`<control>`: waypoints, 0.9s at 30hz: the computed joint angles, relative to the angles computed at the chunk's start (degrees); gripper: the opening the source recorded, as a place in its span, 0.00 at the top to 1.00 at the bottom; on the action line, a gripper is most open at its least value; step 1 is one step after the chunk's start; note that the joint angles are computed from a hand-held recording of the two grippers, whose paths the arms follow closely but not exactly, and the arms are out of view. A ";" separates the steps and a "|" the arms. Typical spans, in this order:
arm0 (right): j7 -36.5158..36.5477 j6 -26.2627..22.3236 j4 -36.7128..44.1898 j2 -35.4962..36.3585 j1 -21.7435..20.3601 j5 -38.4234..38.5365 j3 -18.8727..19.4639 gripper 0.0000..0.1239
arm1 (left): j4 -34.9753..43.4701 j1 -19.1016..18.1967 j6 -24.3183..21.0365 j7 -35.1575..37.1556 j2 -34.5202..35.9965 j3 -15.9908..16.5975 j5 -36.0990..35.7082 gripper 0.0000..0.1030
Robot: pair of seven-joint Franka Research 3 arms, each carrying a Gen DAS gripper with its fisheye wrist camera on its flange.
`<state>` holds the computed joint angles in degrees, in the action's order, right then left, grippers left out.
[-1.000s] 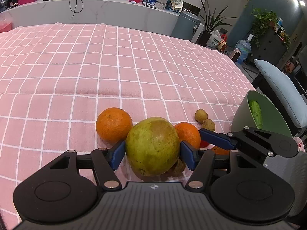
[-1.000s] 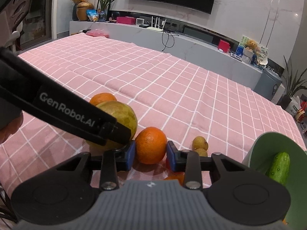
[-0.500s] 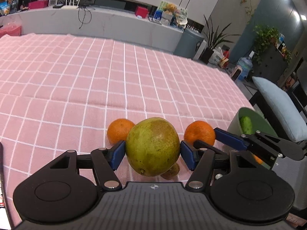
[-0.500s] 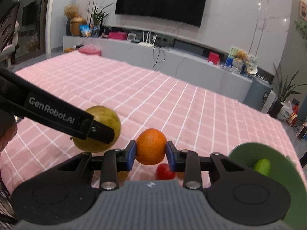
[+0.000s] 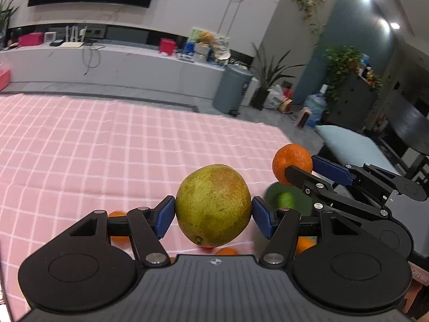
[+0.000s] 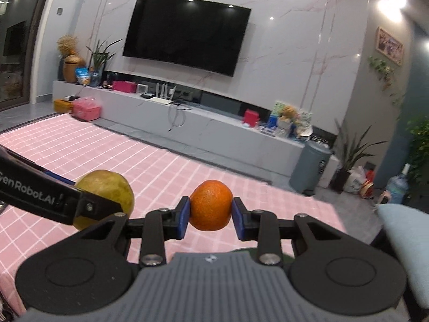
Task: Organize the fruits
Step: 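Lower pomelo and orange into the colander and open both tools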
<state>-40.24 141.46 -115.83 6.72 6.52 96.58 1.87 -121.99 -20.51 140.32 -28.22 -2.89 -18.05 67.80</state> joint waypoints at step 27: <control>24.24 3.02 11.98 11.96 -8.09 -34.10 0.40 0.76 | 23.83 -6.39 10.65 32.32 23.84 6.89 -20.00 0.31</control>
<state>-16.00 144.48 -103.85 18.68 -1.57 62.48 2.27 -98.17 -26.91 150.97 4.10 20.95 -11.16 47.80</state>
